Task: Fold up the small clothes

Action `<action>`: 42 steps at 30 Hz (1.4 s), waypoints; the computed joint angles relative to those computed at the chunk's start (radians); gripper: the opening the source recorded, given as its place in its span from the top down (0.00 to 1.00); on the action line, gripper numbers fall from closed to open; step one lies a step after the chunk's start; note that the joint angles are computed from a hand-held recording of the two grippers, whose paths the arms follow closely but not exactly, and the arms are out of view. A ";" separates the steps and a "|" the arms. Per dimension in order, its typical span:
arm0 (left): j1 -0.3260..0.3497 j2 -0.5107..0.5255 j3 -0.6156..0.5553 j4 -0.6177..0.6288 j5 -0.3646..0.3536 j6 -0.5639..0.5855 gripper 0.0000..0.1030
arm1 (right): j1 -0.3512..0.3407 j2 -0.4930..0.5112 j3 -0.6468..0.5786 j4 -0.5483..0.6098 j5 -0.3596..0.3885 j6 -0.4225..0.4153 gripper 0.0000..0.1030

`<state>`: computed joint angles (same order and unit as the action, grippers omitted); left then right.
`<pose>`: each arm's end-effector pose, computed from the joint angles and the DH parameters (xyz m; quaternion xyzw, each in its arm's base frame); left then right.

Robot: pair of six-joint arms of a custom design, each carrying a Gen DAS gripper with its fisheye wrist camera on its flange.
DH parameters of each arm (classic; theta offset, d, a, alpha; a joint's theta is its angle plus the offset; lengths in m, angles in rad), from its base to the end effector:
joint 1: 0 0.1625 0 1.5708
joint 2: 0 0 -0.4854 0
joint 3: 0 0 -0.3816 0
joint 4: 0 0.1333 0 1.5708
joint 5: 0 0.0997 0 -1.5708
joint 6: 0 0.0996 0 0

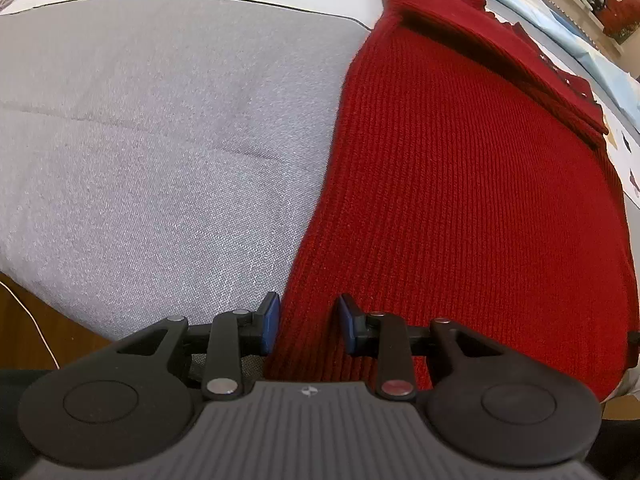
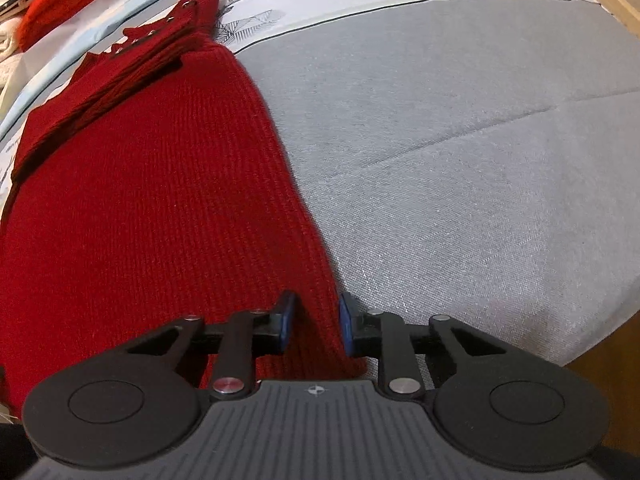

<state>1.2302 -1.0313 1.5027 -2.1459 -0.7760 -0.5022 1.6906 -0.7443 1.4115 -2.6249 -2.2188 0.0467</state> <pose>-0.0398 -0.7240 0.3466 -0.0943 0.9162 -0.2017 0.3331 0.1658 -0.7648 0.2193 -0.0272 -0.9319 0.2076 0.2962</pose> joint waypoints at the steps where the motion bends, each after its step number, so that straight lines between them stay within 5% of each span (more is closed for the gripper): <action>1: 0.000 0.001 0.000 0.000 0.001 0.001 0.67 | 0.000 0.001 -0.003 0.003 0.002 0.001 0.74; 14: -0.003 -0.006 0.009 -0.003 0.003 0.003 0.67 | 0.013 0.018 -0.010 0.007 -0.029 -0.058 0.68; 19: -0.003 -0.006 0.009 -0.003 0.003 0.004 0.67 | 0.013 0.014 -0.002 -0.006 -0.009 -0.074 0.84; 30: -0.007 -0.010 0.017 -0.005 0.004 0.010 0.66 | 0.012 0.013 -0.003 0.001 -0.008 -0.075 0.80; 34: -0.007 -0.013 0.030 -0.061 -0.013 0.059 0.88 | 0.010 0.008 0.002 -0.016 0.003 -0.070 0.88; 38: -0.013 -0.034 0.065 -0.177 -0.036 0.091 0.88 | 0.004 -0.011 0.023 -0.058 0.044 -0.048 0.88; 42: -0.005 -0.028 0.045 -0.103 -0.032 0.030 0.86 | 0.002 -0.003 0.007 0.009 0.009 -0.025 0.83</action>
<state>1.2250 -1.0597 1.5475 -2.2484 -0.8080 -0.4727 1.6926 -0.7477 1.4189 -2.6159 -2.2093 0.0220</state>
